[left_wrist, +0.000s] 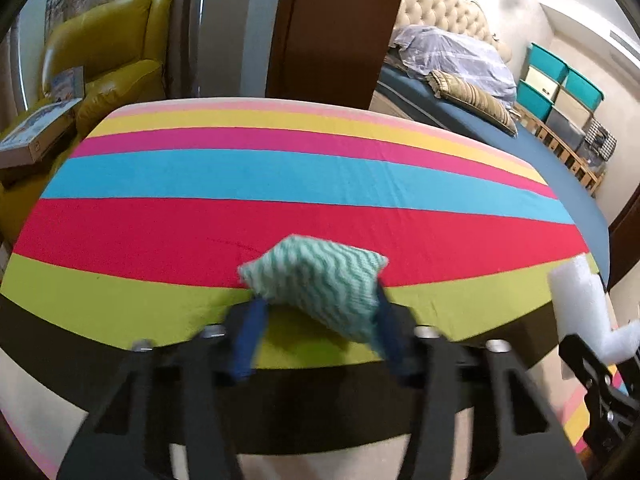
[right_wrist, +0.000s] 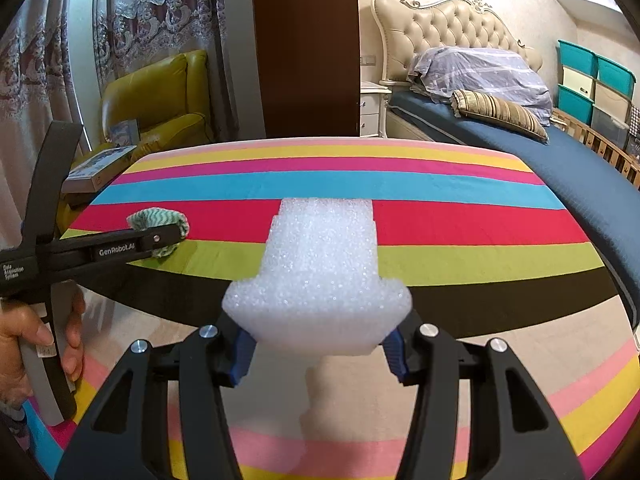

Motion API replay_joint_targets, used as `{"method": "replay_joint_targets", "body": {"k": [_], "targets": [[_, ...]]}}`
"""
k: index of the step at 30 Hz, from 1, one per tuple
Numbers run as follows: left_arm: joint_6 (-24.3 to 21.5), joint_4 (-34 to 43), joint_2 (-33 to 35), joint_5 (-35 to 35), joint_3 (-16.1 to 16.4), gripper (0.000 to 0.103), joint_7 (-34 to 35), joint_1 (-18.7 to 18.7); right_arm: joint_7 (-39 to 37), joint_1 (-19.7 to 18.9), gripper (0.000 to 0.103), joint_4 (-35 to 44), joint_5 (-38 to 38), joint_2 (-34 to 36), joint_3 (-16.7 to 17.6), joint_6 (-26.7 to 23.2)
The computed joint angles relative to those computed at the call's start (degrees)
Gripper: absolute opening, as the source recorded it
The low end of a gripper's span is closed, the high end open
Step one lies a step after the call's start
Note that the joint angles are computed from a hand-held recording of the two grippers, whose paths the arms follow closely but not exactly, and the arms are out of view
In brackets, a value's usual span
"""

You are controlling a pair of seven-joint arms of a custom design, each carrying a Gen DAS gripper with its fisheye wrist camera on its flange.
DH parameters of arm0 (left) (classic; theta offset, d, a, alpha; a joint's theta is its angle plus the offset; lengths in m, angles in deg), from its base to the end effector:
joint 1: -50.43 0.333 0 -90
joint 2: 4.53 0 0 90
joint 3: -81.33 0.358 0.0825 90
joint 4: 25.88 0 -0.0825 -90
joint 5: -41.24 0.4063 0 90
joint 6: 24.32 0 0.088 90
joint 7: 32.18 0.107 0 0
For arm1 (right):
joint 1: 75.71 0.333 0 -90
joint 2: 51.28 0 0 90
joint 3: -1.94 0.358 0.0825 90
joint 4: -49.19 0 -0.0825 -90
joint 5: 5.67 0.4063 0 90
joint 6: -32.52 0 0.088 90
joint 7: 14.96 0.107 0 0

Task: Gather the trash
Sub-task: 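Grasp the white foam piece with the right tool while the left tool grasps the green zigzag cloth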

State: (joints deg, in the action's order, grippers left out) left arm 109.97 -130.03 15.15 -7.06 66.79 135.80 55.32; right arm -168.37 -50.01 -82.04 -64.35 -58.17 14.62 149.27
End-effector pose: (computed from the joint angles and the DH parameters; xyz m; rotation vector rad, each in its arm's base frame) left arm 0.6808 -0.1109 0.4073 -0.8873 2.7653 -1.1392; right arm 0.4278 0.2805 0.4415 -0.9485 2.3577 -1.1272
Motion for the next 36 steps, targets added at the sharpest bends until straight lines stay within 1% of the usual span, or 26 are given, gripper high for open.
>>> {"method": "replay_joint_targets", "body": {"k": [3, 4, 5, 7, 13, 15, 18, 22, 26, 29, 36], "targets": [[1.32, -2.50, -1.97, -3.46, -0.51, 0.027, 4.05, 1.02, 0.30, 0.01, 0.051, 0.03, -0.08, 0.05, -0.04, 0.09], [1.03, -2.94, -2.39, -4.54, -0.40, 0.026, 5.18, 1.32, 0.15, 0.02, 0.051, 0.07, -0.04, 0.08, -0.04, 0.01], [0.77, -3.65, -3.03, -5.67, -0.23, 0.022, 6.34, 1.60, 0.08, 0.03, 0.051, 0.04, -0.05, 0.06, -0.05, 0.06], [-0.19, -4.81, -4.08, -7.44, 0.52, 0.021, 8.59, 2.18, -0.54, 0.02, 0.051, 0.17, -0.07, 0.18, -0.11, 0.25], [-4.21, -7.35, -6.51, -11.04, 3.34, 0.020, 11.87, 3.48, -1.25, -0.06, 0.051, -0.14, 0.05, -0.10, -0.21, 0.94], [-4.60, -8.71, -7.59, -12.70, 4.21, 0.020, 14.58, 4.07, -1.22, -0.14, 0.051, -0.25, -0.01, -0.14, -0.22, 1.32], [-6.49, -10.33, -9.21, -14.62, 5.78, 0.020, 17.46, 4.95, -1.18, -0.31, 0.051, -0.79, -0.73, -0.44, -0.38, 3.51], [-7.48, -12.42, -11.10, -16.84, 7.96, 0.020, 21.25, 6.12, 0.25, -0.23, 0.051, -0.90, -1.97, -0.51, 0.20, 4.94], [-8.60, -13.69, -12.04, -17.65, 9.99, 0.020, 24.41, 7.55, 1.04, 0.84, 0.051, 0.00, -3.56, 0.64, 0.98, 6.64], [-9.40, -13.85, -12.09, -18.26, 11.19, 0.020, 26.30, 8.92, 0.24, 1.94, 0.051, 1.41, -3.98, 2.00, 1.25, 6.91], [-9.64, -14.32, -12.20, -20.41, 12.37, 0.020, 29.42, 11.12, -0.76, 4.93, 0.051, 4.87, -4.64, 5.25, 1.18, 6.07]]}}
